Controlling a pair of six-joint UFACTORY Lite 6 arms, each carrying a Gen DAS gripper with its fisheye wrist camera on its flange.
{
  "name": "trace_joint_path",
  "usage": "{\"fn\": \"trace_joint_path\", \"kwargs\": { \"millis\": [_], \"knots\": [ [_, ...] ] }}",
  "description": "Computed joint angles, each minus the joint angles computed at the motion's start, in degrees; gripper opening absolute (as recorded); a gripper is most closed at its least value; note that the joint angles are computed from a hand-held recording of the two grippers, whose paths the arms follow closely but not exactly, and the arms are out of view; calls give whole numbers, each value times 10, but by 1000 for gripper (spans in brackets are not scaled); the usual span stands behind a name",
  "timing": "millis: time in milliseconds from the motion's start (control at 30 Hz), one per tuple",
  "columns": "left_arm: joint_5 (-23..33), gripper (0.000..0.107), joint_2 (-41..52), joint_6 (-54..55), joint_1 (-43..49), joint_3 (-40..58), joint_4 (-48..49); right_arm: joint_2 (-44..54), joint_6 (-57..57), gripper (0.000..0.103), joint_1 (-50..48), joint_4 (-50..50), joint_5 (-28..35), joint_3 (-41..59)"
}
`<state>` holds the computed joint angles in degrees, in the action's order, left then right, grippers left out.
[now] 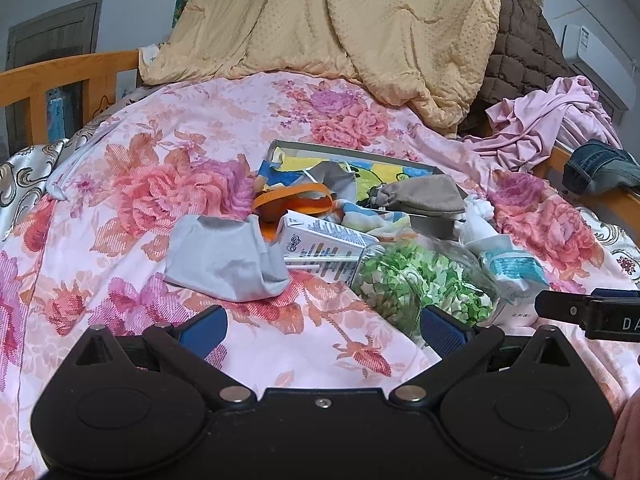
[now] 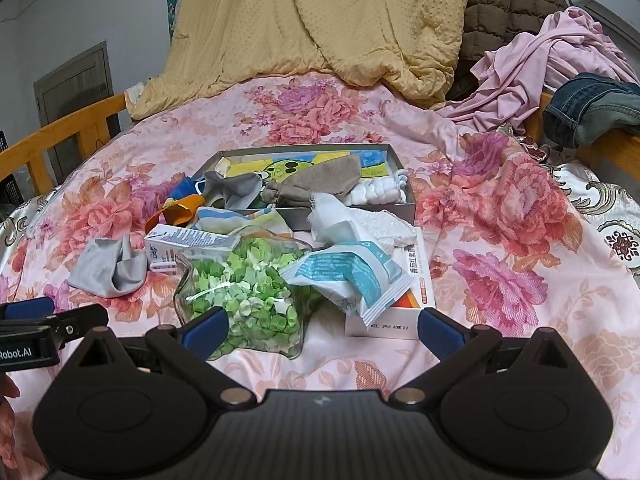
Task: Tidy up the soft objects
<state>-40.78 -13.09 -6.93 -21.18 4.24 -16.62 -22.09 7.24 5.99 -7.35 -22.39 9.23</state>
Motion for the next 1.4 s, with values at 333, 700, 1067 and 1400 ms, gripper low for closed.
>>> {"fn": "trace_joint_path", "kwargs": {
  "millis": [333, 700, 1067, 1400],
  "knots": [
    [38, 102, -2, -30, 39, 26, 43, 46, 160, 103, -58, -166, -10, 32],
    [81, 102, 100, -162, 91, 164, 218, 160, 249, 103, -123, -264, -71, 111],
    [145, 102, 287, -279, 59, 399, 317, 300, 381, 103, -203, -412, -91, 245],
    [211, 102, 451, -580, 39, 638, 584, 394, 507, 103, -251, -529, -127, 334]
  ]
}}
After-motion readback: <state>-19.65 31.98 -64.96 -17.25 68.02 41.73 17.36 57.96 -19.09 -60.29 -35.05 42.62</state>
